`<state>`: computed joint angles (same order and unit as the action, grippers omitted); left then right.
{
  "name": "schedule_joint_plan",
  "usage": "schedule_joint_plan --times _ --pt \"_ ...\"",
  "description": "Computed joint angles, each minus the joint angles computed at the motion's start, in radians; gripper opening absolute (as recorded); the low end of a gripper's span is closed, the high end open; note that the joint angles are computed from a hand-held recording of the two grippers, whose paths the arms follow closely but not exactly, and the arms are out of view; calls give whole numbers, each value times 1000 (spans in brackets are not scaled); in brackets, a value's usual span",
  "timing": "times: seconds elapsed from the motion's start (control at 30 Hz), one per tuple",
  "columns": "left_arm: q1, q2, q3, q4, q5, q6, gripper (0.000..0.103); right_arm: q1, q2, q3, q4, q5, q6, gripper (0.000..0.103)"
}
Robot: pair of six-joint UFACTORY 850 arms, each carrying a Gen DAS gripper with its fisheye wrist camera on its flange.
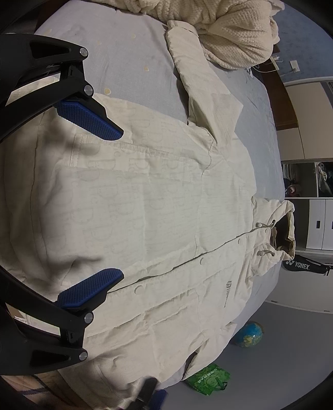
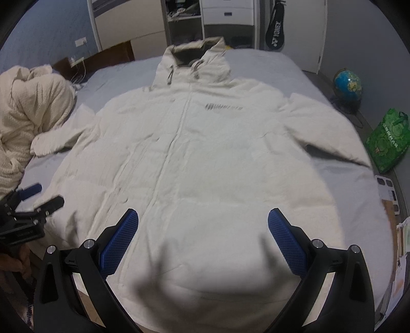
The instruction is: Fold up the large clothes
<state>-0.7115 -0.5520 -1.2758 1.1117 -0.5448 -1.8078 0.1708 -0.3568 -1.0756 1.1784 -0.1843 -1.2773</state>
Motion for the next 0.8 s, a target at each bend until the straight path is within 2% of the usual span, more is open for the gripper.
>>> schedule_joint_plan --times 0.17,0.3,0.37,0.47,0.73,0.8 --pt "5 -6 -20 -39 28 71 96 -105 -9 -55 46 -91 -27 97" --pt "16 -20 -49 -121 53 195 86 -191 -58 -118 5 -112 52 97" --pt "24 -27 -62 -151 54 244 87 -250 -103 -165 2 -154 99 97" --pt "40 -38 -83 -171 24 280 96 -315 -167 -234 -20 -195 181 97" --pt "76 -64 -145 -269 42 369 96 -444 -369 -453 42 -348 360 97" --pt "81 -71 -160 -293 74 391 96 -463 -426 -517 72 -397 397 97"
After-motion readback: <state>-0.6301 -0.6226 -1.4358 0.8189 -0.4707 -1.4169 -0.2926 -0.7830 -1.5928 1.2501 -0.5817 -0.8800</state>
